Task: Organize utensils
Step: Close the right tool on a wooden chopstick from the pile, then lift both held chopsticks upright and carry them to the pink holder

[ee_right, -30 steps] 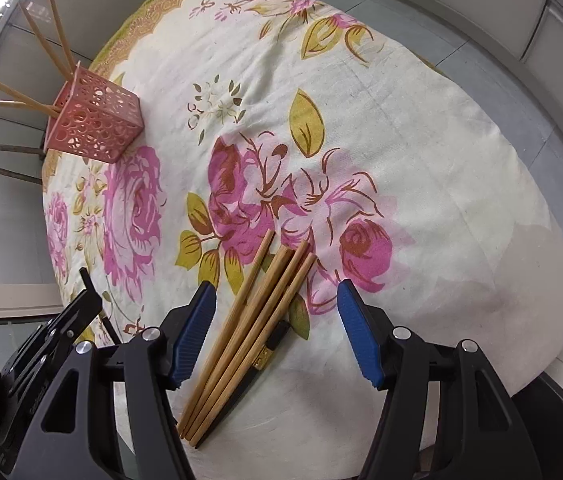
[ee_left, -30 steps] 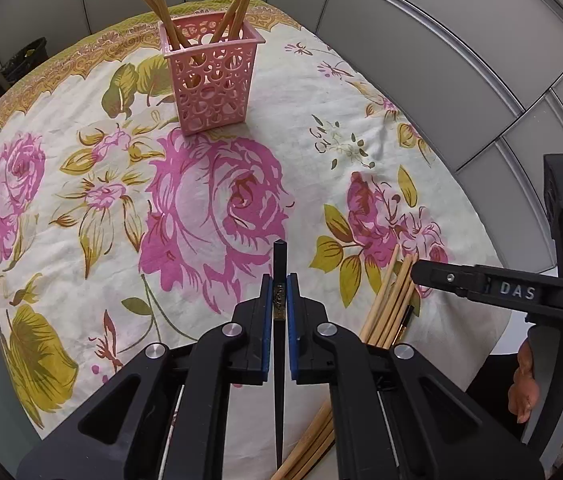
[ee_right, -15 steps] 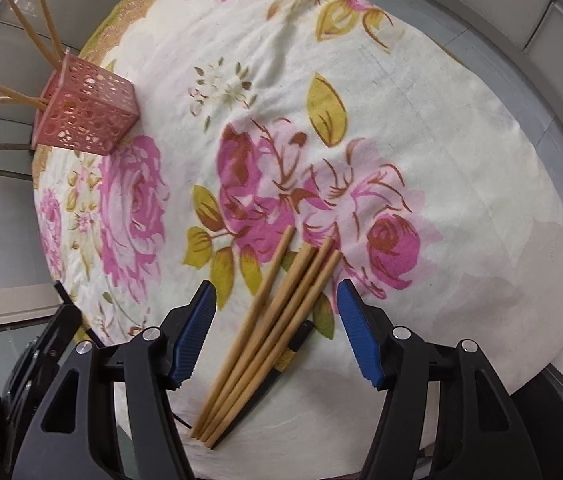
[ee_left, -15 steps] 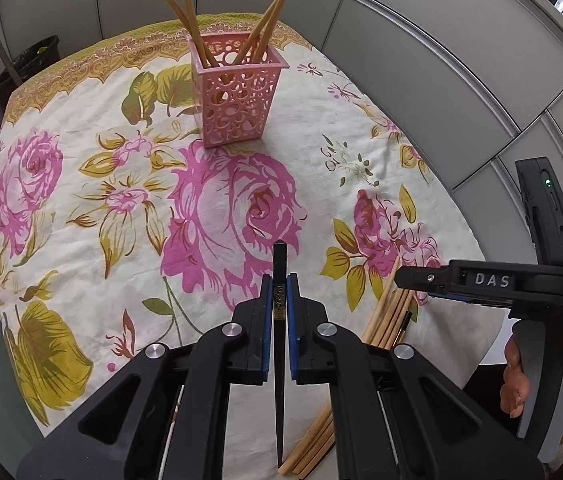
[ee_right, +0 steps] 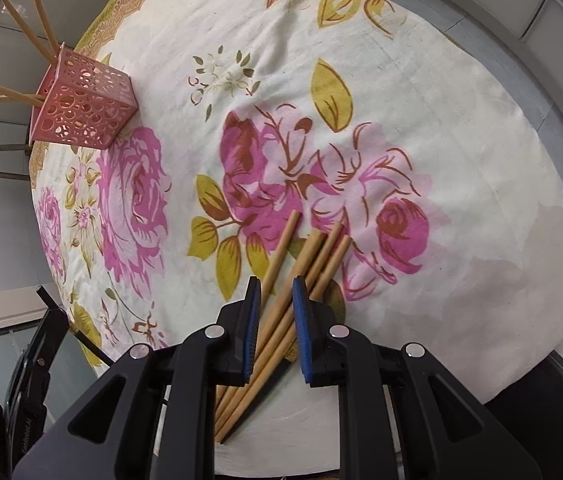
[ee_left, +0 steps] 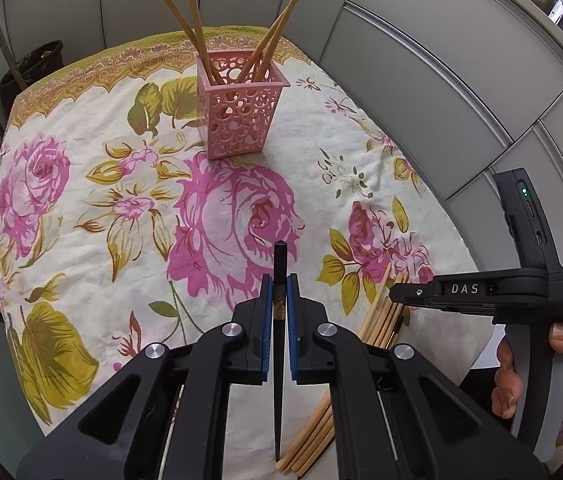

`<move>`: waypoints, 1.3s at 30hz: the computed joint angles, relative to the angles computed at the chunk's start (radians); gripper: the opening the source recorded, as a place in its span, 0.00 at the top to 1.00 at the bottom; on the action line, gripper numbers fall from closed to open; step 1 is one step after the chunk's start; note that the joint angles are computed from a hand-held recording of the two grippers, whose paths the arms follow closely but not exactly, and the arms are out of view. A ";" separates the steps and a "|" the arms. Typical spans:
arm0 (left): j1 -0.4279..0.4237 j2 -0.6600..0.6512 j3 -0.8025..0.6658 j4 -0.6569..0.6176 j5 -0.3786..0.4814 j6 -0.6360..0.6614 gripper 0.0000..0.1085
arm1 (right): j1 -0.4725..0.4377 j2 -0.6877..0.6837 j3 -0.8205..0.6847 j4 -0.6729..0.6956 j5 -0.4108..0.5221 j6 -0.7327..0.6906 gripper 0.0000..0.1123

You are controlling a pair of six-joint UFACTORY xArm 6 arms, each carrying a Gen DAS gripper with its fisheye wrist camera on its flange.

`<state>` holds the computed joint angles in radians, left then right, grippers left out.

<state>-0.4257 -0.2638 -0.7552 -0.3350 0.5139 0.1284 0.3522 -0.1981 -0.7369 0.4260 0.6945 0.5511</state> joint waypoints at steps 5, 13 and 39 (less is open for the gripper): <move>0.009 -0.010 0.005 -0.011 -0.002 0.005 0.94 | 0.009 0.055 -0.056 -0.042 0.031 0.042 0.85; 0.016 -0.026 0.018 0.000 -0.020 -0.001 0.94 | 0.037 0.168 -0.169 -0.165 0.080 0.146 0.83; -0.033 -0.318 0.190 0.477 -0.255 -0.520 0.95 | 0.132 -0.413 0.265 -0.770 -0.404 0.363 0.94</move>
<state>-0.4583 -0.5821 -0.5653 0.1421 0.2585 -0.3919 0.4842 -0.6113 -0.4719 -0.3441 0.2901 0.9139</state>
